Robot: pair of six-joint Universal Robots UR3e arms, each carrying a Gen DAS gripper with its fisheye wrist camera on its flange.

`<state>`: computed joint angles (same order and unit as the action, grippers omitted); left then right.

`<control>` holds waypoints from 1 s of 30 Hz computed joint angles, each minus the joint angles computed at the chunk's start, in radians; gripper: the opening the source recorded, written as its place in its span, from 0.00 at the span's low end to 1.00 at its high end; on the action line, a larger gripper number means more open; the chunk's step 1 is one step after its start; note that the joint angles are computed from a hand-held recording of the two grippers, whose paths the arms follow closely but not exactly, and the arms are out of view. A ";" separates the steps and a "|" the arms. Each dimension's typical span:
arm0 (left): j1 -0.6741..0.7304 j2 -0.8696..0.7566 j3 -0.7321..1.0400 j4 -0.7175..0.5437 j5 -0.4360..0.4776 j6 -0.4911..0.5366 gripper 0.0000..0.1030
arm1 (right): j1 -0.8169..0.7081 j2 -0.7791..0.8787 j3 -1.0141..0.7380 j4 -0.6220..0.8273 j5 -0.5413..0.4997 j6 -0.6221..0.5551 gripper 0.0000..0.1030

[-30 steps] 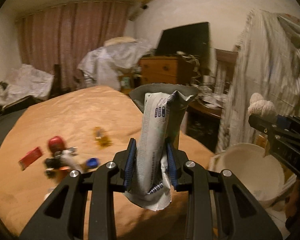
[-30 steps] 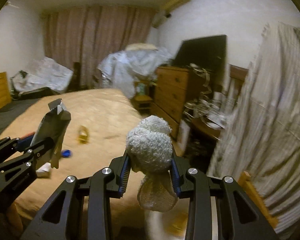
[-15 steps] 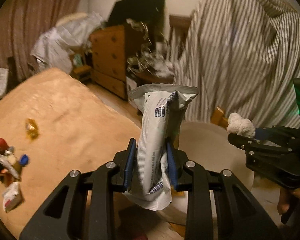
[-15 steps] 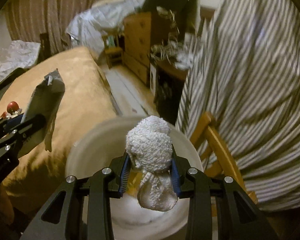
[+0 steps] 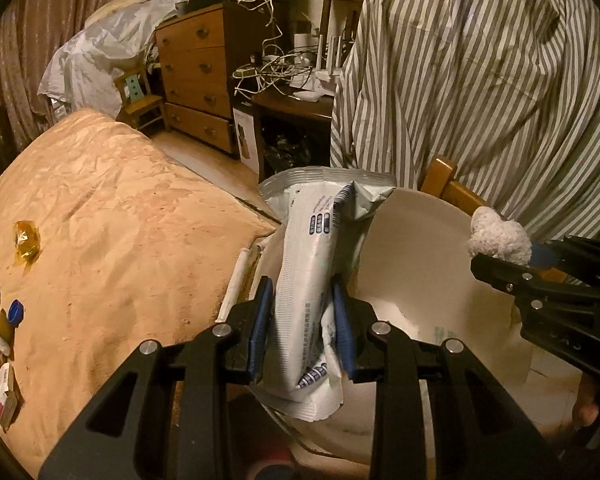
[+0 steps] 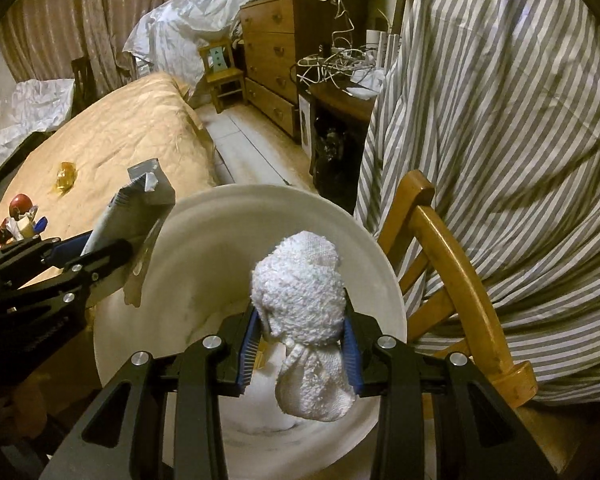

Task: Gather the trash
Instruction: 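Open the left tool over the bucket while the right tool releases the sock, then move both open tools back over the trash on the bed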

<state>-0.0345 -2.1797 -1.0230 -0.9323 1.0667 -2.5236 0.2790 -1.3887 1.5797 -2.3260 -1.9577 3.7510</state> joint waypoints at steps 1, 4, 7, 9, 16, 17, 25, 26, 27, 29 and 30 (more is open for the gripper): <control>-0.001 0.001 -0.002 0.001 0.000 0.001 0.28 | -0.002 0.001 0.003 -0.005 0.002 -0.002 0.36; -0.003 -0.002 0.008 -0.007 0.002 0.001 0.28 | 0.007 0.009 -0.011 0.003 -0.002 0.005 0.36; -0.014 -0.006 0.019 -0.017 0.013 0.015 0.40 | 0.007 0.010 -0.014 0.002 0.000 0.002 0.40; -0.022 0.000 -0.003 0.030 0.031 0.008 0.58 | 0.007 0.004 -0.004 -0.010 -0.012 0.011 0.50; -0.016 -0.005 0.005 0.045 0.035 -0.008 0.63 | 0.003 -0.036 0.044 -0.032 -0.026 0.036 0.52; -0.015 -0.007 0.007 0.045 0.035 -0.011 0.63 | 0.001 -0.041 0.051 -0.036 -0.021 0.038 0.52; 0.010 0.019 -0.008 0.030 0.008 0.000 0.63 | 0.032 -0.032 0.034 -0.029 -0.046 0.052 0.52; 0.018 0.026 -0.017 0.031 0.001 0.005 0.63 | 0.046 -0.022 0.012 -0.027 -0.060 0.054 0.52; 0.030 0.035 -0.024 0.028 -0.008 0.014 0.63 | 0.059 -0.016 0.002 -0.031 -0.072 0.056 0.52; 0.056 0.047 -0.036 0.021 -0.026 0.029 0.63 | 0.094 0.010 -0.042 -0.035 -0.104 0.060 0.57; 0.074 0.055 -0.047 0.020 -0.036 0.040 0.63 | 0.106 0.019 -0.060 -0.037 -0.114 0.059 0.57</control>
<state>0.0395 -2.1246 -1.0695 -0.9124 1.0306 -2.4838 0.3851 -1.3698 1.5200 -2.3631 -2.0717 3.8104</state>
